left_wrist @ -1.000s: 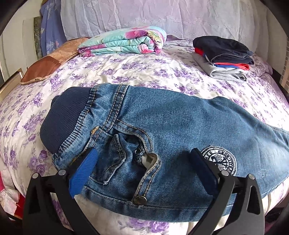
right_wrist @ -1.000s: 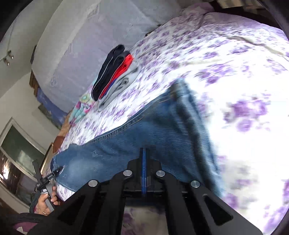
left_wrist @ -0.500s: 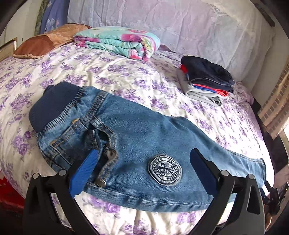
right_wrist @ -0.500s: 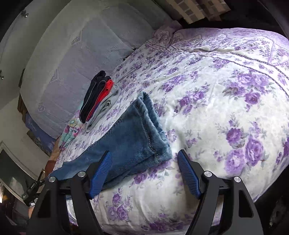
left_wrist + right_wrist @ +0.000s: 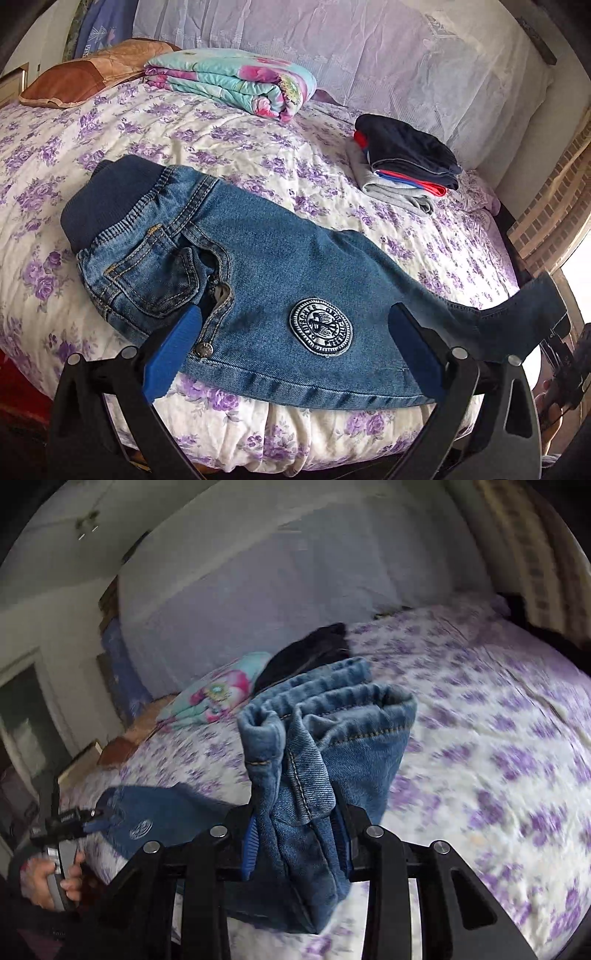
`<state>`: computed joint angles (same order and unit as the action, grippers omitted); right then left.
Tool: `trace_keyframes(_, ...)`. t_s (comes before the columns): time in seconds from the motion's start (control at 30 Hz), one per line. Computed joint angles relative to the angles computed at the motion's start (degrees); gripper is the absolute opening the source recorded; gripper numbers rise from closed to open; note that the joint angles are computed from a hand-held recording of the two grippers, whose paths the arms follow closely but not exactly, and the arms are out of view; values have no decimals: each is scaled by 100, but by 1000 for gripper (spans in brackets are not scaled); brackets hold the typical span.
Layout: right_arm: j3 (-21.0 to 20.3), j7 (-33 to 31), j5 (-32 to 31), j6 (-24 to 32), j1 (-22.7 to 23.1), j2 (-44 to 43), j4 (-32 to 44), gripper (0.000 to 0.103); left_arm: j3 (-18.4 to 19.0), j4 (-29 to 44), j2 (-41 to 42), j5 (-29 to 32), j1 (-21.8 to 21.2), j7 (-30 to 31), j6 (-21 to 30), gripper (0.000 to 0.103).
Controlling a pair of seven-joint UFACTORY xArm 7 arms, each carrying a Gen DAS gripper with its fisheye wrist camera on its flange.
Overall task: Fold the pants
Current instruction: 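Lift the leg hems with the right gripper toward the waistband, then lay the leg hems over the waistband and open the right gripper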
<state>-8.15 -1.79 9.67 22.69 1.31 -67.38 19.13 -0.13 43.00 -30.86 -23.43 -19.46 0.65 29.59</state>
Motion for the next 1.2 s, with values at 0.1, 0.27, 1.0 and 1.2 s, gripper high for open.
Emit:
trace_keyframes(0.1,546,-252,-162,46,772,1095,523,50,-21,-86,-134,13,22,-52,-78,99)
trace_keyframes(0.27,1027,-170,-352,-65,1049,2406,585,87,54,-259,-250,97,78,-132,109,99)
trace_keyframes(1.0,-10,-1679,511,1034,1474,2077,1173,22,177,-326,-167,-159,15,-5,215,99)
trace_keyframes(1.2,211,-2016,679,1017,1536,2109,1149,26,70,-278,-76,-91,107,-27,188,99)
